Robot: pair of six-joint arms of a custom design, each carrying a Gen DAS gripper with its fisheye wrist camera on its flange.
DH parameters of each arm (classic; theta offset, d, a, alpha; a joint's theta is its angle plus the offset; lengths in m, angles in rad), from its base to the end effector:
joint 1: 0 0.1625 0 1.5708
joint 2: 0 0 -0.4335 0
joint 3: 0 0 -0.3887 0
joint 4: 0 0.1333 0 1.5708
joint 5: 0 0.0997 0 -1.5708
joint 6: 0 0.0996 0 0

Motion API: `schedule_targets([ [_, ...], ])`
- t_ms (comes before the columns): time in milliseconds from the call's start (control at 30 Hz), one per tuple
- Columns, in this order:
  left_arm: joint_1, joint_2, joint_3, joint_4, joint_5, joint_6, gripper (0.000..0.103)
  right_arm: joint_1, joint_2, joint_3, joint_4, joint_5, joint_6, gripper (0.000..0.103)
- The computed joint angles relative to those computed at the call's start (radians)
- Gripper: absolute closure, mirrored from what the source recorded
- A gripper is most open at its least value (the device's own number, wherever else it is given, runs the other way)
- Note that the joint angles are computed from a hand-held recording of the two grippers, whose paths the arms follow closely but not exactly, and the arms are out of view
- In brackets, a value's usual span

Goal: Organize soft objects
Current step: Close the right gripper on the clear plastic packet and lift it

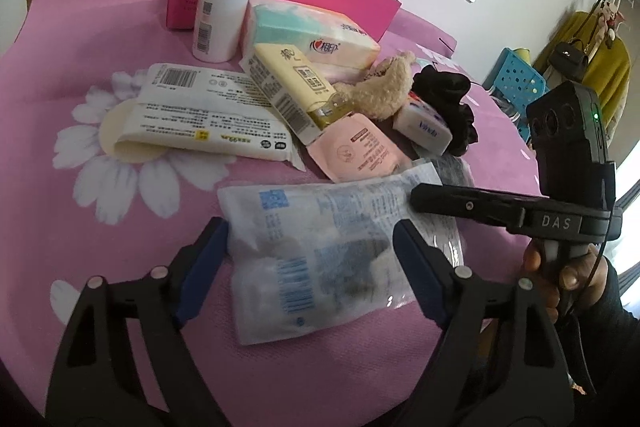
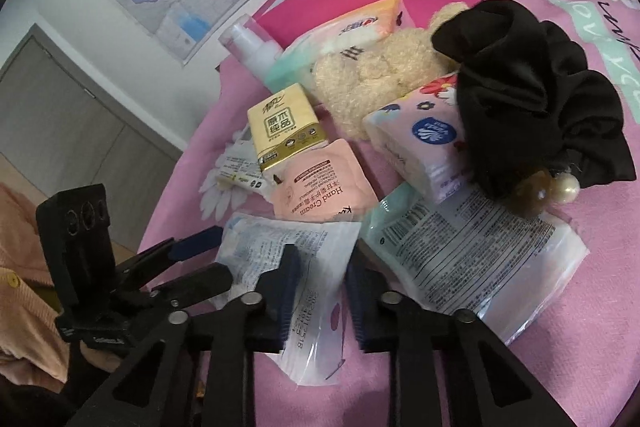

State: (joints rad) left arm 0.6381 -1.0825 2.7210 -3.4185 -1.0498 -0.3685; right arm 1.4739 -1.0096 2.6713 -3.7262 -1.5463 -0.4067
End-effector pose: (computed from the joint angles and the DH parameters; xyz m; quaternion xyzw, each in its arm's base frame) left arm -0.1260 -0.3211 0.0937 0.2417 0.9305 -0.2354 0.1427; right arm 0.1031 -0.3420 0.1020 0.1526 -0.9575 0.2396 0.0494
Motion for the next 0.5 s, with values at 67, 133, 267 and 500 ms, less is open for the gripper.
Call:
schedule_targets([
  [67,0.012,-0.007,-0.001,-0.006,-0.014,0.006,0.018,-0.015,-0.015,0.011,0.019,0.031,-0.023,0.088],
  [133,0.02,-0.014,-0.001,-0.006,-0.024,0.014,0.018,-0.018,-0.019,0.017,0.023,0.045,-0.037,0.09],
  [267,0.037,-0.026,0.004,-0.023,-0.039,0.017,0.034,-0.025,-0.02,0.026,0.017,0.07,-0.045,0.093],
  [500,0.074,-0.043,-0.003,-0.028,-0.077,0.018,0.046,-0.028,-0.047,0.039,0.001,0.097,-0.062,0.094],
])
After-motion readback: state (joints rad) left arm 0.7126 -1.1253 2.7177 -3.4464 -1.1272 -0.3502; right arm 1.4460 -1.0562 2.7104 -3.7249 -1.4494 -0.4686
